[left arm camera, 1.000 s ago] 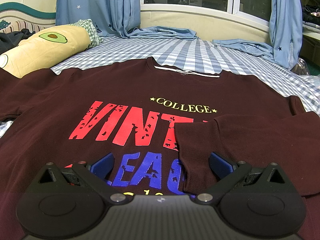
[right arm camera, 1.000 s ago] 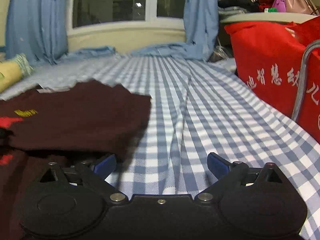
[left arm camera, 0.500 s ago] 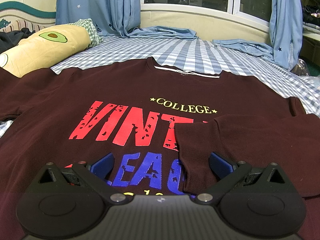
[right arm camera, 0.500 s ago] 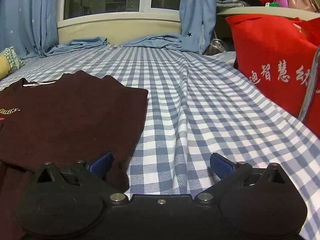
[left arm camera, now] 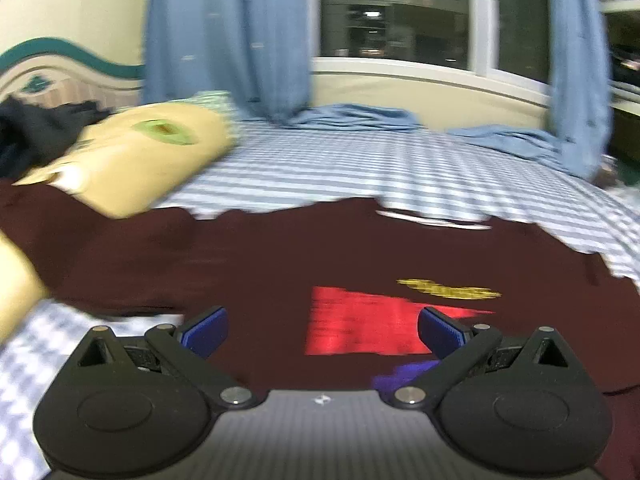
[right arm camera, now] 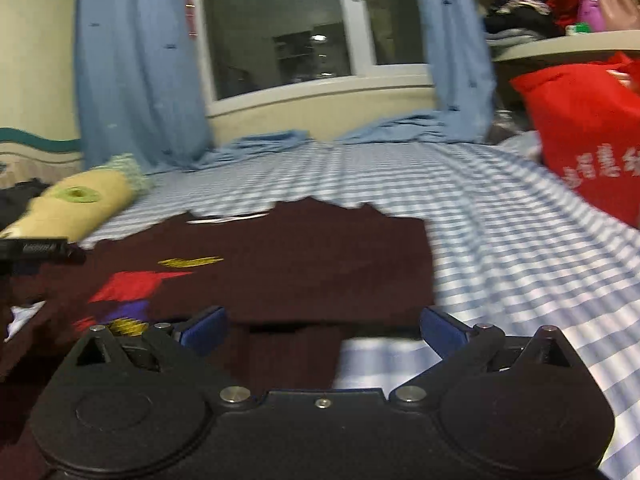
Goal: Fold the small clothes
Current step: 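Move the left tool to the other sleeve cuff and grasp it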
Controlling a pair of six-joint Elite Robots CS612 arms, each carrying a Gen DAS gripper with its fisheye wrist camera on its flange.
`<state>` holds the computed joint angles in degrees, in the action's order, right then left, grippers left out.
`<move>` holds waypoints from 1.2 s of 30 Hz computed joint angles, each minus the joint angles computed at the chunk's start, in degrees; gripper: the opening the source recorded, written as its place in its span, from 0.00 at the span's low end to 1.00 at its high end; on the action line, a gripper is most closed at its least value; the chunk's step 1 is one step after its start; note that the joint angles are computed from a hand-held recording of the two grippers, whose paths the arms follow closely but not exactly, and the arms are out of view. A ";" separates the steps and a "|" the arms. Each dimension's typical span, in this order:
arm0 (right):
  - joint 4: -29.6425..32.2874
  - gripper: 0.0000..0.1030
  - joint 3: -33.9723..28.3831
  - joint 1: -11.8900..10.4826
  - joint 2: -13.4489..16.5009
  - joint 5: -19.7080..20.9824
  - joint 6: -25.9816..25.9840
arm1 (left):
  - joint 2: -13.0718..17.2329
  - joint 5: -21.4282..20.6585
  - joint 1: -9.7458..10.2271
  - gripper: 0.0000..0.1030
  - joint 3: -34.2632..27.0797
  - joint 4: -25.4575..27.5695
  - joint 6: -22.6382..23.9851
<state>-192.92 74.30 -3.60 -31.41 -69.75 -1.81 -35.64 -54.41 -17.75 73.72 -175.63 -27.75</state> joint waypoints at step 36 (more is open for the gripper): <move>-4.93 1.00 0.99 1.92 3.73 12.84 10.08 | -0.38 6.70 20.21 0.99 1.50 -7.01 5.25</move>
